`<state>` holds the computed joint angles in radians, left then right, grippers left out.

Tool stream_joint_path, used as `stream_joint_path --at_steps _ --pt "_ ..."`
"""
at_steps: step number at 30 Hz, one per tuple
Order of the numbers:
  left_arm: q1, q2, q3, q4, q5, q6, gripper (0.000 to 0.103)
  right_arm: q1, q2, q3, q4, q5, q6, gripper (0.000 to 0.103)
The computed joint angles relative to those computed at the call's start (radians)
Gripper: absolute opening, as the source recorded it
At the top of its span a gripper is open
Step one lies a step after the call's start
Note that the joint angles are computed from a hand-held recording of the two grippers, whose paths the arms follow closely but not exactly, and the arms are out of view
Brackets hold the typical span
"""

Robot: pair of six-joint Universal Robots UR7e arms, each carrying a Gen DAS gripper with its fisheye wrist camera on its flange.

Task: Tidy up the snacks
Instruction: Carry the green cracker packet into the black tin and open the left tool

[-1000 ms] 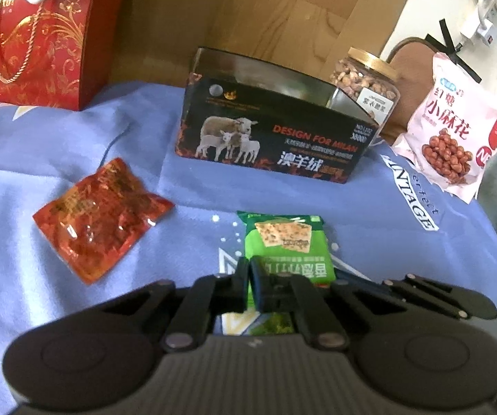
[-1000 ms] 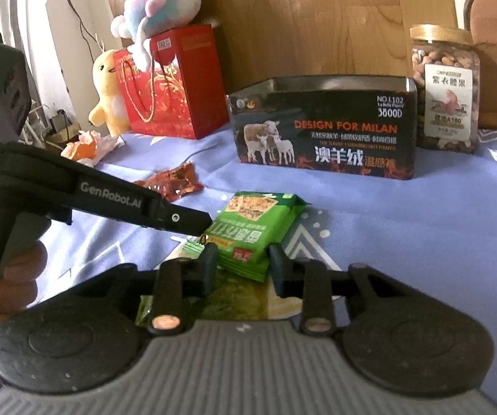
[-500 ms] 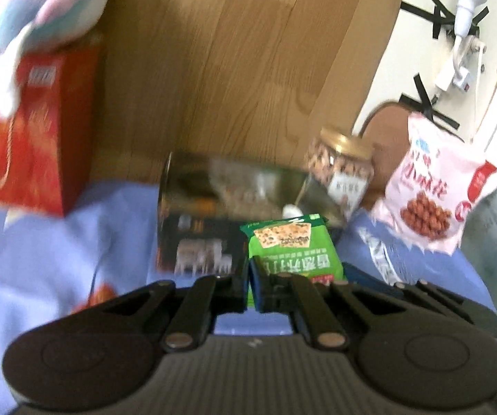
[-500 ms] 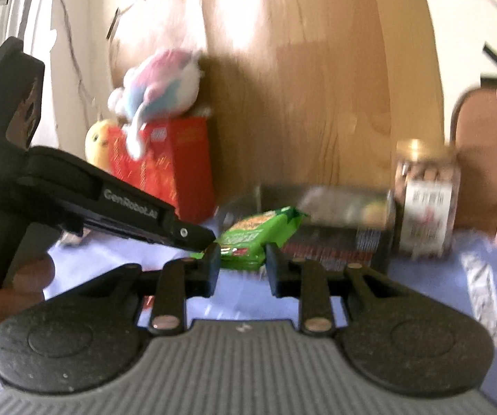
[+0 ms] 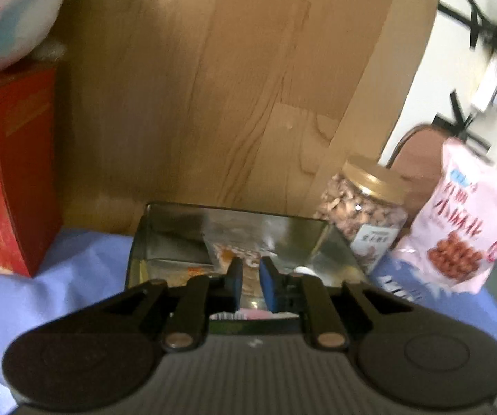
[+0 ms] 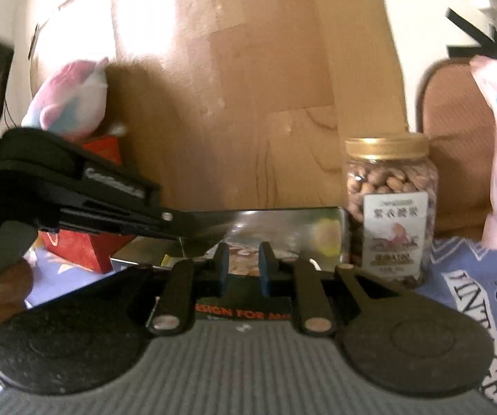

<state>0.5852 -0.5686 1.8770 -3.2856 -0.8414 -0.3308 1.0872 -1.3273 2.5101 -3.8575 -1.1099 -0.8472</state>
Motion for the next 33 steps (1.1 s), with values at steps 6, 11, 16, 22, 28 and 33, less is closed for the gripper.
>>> stream_joint_path --at_steps 6,11,16,22,28,33 --pt "-0.032 -0.101 0.178 -0.016 -0.006 -0.052 0.045 -0.073 -0.229 0.031 0.448 0.075 -0.171 0.053" --pt "0.025 -0.158 0.259 0.085 -0.185 -0.272 0.045 -0.023 -0.203 0.016 0.557 -0.093 -0.286 0.063" --pt "0.046 -0.097 0.224 0.078 -0.187 -0.284 0.036 0.012 -0.160 -0.009 0.639 -0.188 -0.286 0.063" --pt "0.026 -0.105 0.233 0.029 -0.221 -0.235 0.009 0.031 -0.130 0.073 0.457 -0.182 -0.357 0.050" --pt "-0.021 -0.103 0.187 0.001 -0.156 -0.122 0.009 0.007 -0.138 0.097 0.347 -0.050 -0.287 0.032" --pt "0.004 -0.077 0.151 0.029 -0.182 -0.123 0.012 -0.004 -0.158 0.055 0.452 -0.065 -0.210 0.023"
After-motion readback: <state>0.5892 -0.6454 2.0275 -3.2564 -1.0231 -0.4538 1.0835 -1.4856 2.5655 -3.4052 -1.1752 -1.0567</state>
